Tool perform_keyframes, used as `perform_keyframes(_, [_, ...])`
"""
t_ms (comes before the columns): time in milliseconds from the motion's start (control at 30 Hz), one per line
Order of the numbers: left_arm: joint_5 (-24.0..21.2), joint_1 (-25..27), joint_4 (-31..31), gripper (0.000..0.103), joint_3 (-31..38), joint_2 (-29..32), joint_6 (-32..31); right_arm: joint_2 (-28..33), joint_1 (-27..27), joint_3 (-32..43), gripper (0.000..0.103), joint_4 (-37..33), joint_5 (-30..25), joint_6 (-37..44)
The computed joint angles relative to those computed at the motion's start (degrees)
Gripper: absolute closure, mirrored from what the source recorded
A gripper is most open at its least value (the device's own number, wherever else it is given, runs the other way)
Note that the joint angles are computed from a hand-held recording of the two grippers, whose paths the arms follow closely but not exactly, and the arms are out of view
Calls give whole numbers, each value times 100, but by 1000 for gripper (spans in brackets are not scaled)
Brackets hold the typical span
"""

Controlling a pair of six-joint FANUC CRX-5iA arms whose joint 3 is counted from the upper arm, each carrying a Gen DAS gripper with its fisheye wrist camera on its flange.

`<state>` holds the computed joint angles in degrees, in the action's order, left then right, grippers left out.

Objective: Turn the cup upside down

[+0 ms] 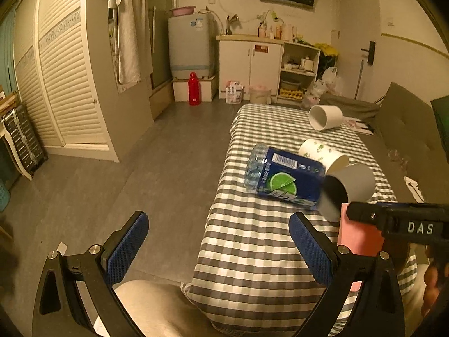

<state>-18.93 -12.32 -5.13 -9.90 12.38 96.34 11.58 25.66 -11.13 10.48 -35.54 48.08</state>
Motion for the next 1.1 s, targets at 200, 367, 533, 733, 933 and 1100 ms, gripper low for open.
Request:
perform_keyframes(200, [-230, -57, -222, 0, 182, 163, 174, 265, -72, 214, 40, -48, 47, 311])
perform_keyframes(367, [-357, -128, -364, 0, 310, 228, 247, -47, -180, -96, 27, 44, 507, 162])
perform_keyframes(533, [-400, -204, -284, 0, 356, 191, 166, -591, -299, -568, 25, 757, 924, -496])
perform_keyframes(733, [-262, -312, 275, 0, 195, 42, -346, -1305, -489, -1580, 23, 2632, 1099, -2181])
perform_keyframes(933, [-441, -505, 988, 0, 156, 145, -853, -1811, -592, -2526, 23, 3649, 904, -3370])
perform_keyframes(1100, [-591, -759, 1088, 0, 266, 296, -1037, -2045, -605, -2965, 23, 3467, 937, -3348])
